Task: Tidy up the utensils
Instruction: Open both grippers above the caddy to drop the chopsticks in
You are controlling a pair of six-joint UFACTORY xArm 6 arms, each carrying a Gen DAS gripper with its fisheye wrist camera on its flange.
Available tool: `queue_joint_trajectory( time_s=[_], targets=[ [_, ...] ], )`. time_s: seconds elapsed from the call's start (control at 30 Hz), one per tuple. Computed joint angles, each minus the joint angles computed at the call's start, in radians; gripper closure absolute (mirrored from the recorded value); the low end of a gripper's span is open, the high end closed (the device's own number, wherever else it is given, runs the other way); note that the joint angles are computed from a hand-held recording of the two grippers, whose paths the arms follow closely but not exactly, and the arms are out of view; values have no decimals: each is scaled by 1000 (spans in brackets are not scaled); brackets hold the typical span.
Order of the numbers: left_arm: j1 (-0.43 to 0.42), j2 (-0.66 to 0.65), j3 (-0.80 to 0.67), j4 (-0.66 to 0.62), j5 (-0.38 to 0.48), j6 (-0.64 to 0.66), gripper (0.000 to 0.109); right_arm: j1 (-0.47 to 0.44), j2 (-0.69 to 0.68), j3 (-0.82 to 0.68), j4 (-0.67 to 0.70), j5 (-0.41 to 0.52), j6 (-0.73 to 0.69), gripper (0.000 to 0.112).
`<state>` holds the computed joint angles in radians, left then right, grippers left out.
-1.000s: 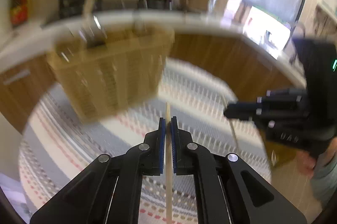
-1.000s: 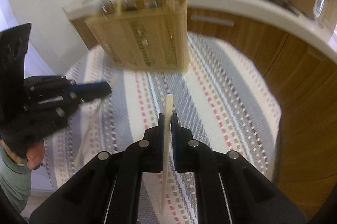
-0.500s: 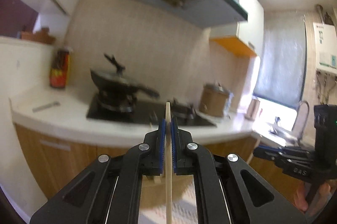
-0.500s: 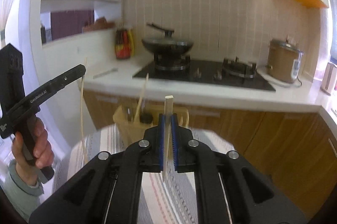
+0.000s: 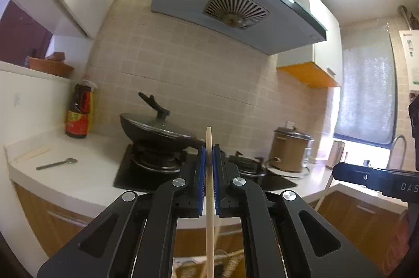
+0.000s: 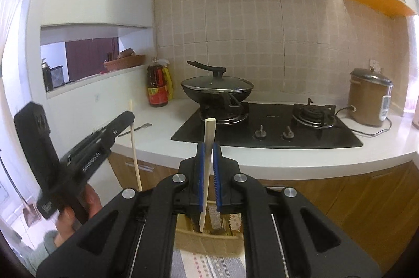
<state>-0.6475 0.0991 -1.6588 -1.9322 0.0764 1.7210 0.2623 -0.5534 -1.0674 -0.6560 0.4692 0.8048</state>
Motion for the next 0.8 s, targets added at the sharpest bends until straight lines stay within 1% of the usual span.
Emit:
queue_joint_trajectory(
  time_s=[0.07,0.13,0.17,0.2,0.27,0.3,0.37,0.4,0.47,0.5,0.57,0.6,0.67,0.7,0.73,0.77,0.8],
  targets=[
    [7,28,-16,12,8,-23,105,-16,31,6,-24,-29,32,107],
    [15,66,-23,131,29,-151,105,-29,57,20,-8,-51,24,107],
    [18,77,-21,151,41,-172,105,-35,67,27,-10,-62,28,107],
    [20,85,-25,130,36,-151,105,-41,78,35,-16,-75,37,107],
    [26,99,-36,21,32,-47,105,-50,92,57,-27,-105,51,107],
    [34,99,-28,13,50,-44,105,-51,94,65,-53,-106,76,107],
    [43,88,1,27,81,-62,104,-51,93,81,-56,-108,82,107],
    [44,85,8,9,81,-37,104,-52,90,93,-41,-118,73,107],
    [43,64,39,-46,78,40,104,-46,82,104,-70,-114,94,107],
    [42,50,60,-31,79,34,104,-38,72,111,-112,-103,126,107],
    [39,23,97,-8,72,26,103,-25,53,123,-111,-89,113,107],
    [35,1,124,22,60,4,100,-14,39,130,-113,-77,108,107],
    [36,-50,185,152,68,-119,87,9,9,136,-136,-44,116,105],
    [39,-73,206,169,76,-139,84,17,-4,139,-135,-34,113,102],
    [42,-108,231,143,78,-119,74,26,-21,143,-137,-25,117,98],
    [40,-142,250,92,63,-66,61,35,-40,149,-143,-17,128,96],
    [40,-168,263,49,55,-18,58,49,-63,156,-160,-3,147,94]
  ],
)
